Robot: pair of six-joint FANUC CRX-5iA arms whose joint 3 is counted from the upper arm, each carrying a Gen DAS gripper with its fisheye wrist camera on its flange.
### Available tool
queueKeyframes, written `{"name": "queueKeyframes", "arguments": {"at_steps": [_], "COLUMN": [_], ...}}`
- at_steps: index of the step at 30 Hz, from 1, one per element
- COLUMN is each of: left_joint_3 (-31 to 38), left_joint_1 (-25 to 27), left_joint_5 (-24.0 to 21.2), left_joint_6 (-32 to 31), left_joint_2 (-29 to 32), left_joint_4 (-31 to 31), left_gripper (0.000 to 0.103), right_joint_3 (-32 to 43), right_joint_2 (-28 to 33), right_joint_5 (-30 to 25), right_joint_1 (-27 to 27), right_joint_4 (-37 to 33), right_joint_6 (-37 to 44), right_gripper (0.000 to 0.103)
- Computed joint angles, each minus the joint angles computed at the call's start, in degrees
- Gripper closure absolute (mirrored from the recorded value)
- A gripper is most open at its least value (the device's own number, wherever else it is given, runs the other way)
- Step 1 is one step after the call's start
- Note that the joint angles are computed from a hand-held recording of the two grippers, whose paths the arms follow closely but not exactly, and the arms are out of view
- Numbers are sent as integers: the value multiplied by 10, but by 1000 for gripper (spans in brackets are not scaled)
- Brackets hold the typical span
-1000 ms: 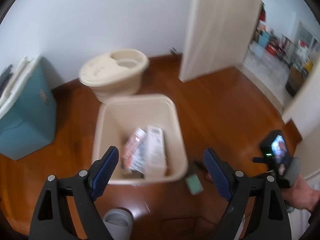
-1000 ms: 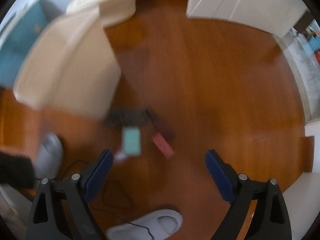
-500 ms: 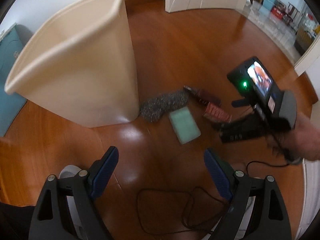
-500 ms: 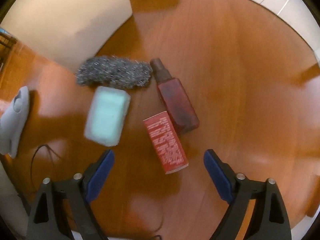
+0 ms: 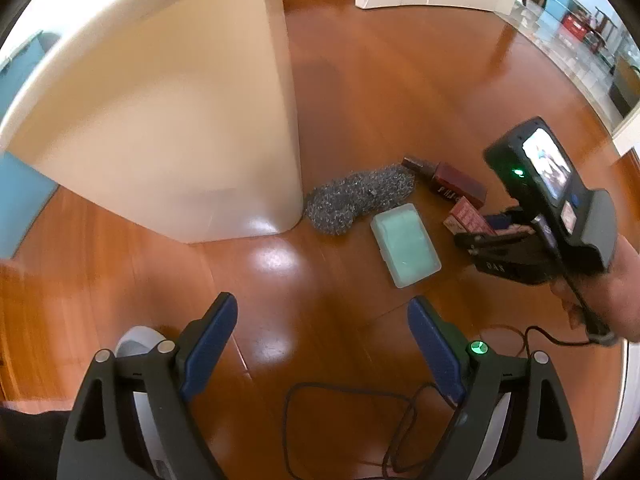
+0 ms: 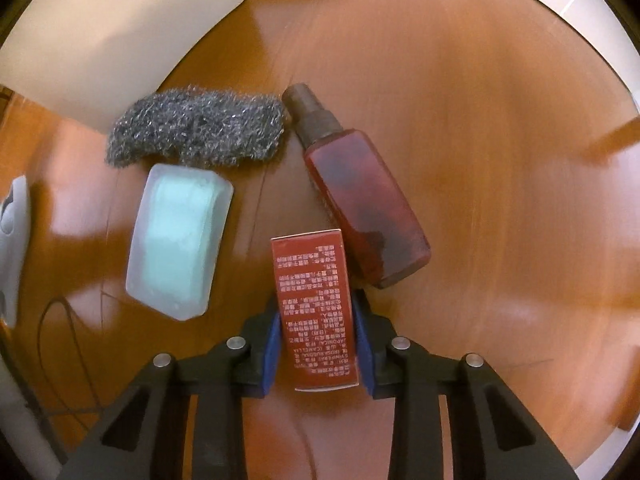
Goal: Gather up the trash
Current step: 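Grasp the red small box with the right tool while the left tool grasps the green sponge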
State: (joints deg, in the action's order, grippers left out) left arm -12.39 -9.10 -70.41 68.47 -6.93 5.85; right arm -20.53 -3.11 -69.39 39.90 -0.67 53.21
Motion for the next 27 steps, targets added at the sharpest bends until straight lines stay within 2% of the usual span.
{"name": "queueKeyframes", "arguments": {"at_steps": [3, 7, 10, 13, 17, 20, 22, 27], "left_joint_3": [1, 7, 14, 23, 36, 36, 33, 29], "left_joint_1": [-6, -27, -59, -91, -113, -122, -127, -137], "left_joint_5": [1, -1, 21, 38, 41, 40, 44, 57], "left_joint_6": [13, 74, 132, 159, 218, 239, 253, 274], "left_joint_2": [14, 55, 90, 122, 154, 165, 163, 167], "left_joint_4": [8, 24, 18, 7, -13, -18, -24, -34], "left_gripper": [16, 15, 15, 15, 15, 15, 15, 15], "right_joint_3": [-26, -86, -134, -175, -202, -224, -234, -242], "right_joint_2": [-47, -142, -212, -261, -283, -300, -311, -329], "right_joint_5": [23, 43, 44, 43, 52, 57, 44, 24], "right_joint_1": [2, 28, 52, 80, 102, 121, 159, 184], "right_joint_4": [7, 64, 118, 147, 166, 181, 200, 238], "right_joint_6": [-57, -200, -322, -398, -450, -485, -530, -579], "right_gripper": [70, 70, 69, 69, 69, 69, 69, 69]}}
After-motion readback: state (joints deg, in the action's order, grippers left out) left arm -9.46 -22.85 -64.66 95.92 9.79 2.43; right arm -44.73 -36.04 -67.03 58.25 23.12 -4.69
